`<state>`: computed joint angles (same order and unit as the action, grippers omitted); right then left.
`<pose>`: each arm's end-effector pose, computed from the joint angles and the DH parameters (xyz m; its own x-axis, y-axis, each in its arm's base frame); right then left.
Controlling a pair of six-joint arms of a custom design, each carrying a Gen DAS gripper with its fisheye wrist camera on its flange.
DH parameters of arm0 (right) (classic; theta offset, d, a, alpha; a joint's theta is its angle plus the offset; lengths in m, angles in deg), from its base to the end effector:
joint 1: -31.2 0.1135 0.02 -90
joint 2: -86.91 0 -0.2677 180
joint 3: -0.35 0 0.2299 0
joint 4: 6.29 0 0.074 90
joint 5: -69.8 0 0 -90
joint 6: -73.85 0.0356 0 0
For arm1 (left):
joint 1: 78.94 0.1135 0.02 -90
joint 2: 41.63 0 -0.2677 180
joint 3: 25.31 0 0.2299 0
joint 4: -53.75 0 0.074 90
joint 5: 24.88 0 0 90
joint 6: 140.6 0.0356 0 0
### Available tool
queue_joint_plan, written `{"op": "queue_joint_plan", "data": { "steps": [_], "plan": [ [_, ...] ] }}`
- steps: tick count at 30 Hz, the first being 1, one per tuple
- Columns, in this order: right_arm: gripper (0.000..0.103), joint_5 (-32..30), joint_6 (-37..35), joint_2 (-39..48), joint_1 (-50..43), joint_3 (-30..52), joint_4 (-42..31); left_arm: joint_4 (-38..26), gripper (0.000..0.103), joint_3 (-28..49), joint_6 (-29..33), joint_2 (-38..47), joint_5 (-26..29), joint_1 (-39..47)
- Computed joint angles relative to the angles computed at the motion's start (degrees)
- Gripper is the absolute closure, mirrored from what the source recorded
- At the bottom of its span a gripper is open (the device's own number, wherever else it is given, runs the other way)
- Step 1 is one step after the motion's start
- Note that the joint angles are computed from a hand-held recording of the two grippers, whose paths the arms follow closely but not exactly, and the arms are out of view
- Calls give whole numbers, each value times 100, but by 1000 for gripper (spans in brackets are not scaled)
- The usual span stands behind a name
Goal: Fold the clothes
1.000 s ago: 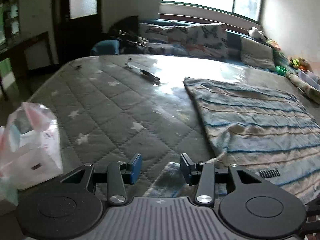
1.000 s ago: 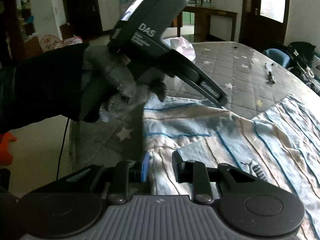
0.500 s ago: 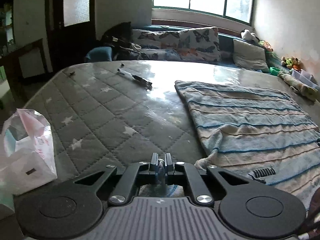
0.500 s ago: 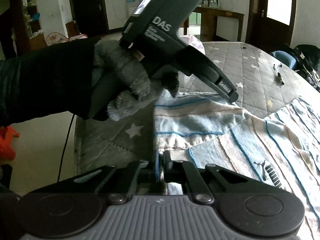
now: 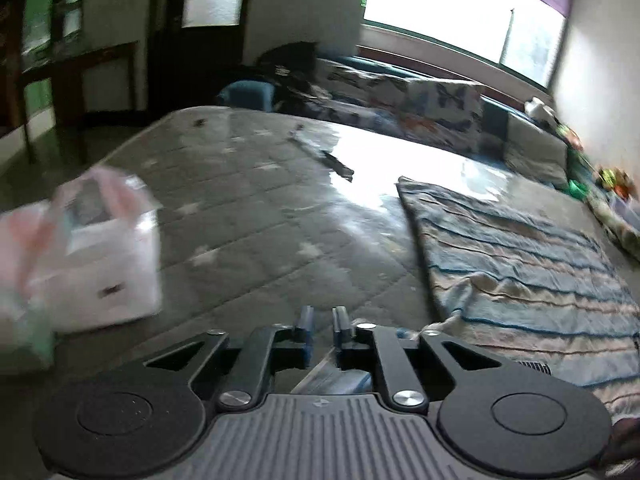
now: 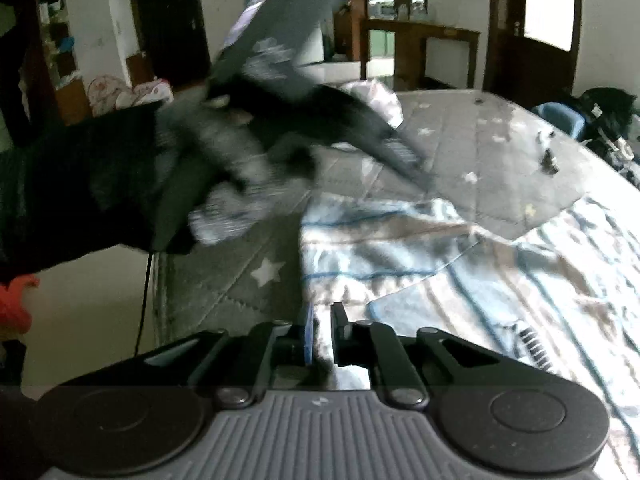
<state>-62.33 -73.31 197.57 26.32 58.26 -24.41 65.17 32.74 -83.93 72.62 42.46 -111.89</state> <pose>0.2875 -0.0006 0.0861 -0.3795 -0.5930 -0.7102 -0.8755 0.4784 0.0684 0.2875 -0.1700 0.0913 -0.6436 -0.1871 -0.7422 -0.0971 0.9818 -0.1633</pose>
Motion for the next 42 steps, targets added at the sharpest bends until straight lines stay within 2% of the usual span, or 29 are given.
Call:
{"op": "queue_joint_plan", "data": {
  "steps": [3, 9, 17, 20, 22, 24, 26, 29, 33, 38, 40, 42],
  "plan": [
    [94, -83, -28, -150, -174, 33, -108, -117, 61, -547, -577, -425, -359, -197],
    [93, 63, 11, -282, -302, -63, -14, -453, 49, -1295, -2021, -859, -813, -682],
    [89, 75, 118, -463, -388, -286, 201, -419, 47, -1352, -2326, -863, -975, -901],
    [89, 60, 172, -521, -469, -320, 243, -446, 49, -1256, -2258, -759, -997, -982],
    [89, 76, 248, -506, -484, -316, 320, -468, 57, -1187, -2299, -692, -1036, -1037],
    [89, 62, 267, -515, -519, -333, 358, -449, 81, -1158, -2385, -654, -1002, -1047],
    [89, 46, 283, -529, -563, -348, 387, -438, 92, -1153, -2472, -654, -983, -1053],
    [89, 18, 297, -549, -666, -353, 408, -222, 94, -1271, -2368, -861, -1137, -1208],
    [89, -27, 347, -555, -873, -325, 424, 252, 94, -1339, -1666, -1180, -1315, -1535],
    [89, -46, 483, -522, -1186, -257, 463, 588, 94, -999, -871, -1003, -1143, -1828],
    [89, -74, 482, -514, -1314, -215, 410, 240, 93, -754, -938, -872, -1233, -1892],
    [89, -115, 433, -495, -1420, -185, 351, -274, 93, -605, -1376, -766, -1526, -1900]
  ]
}}
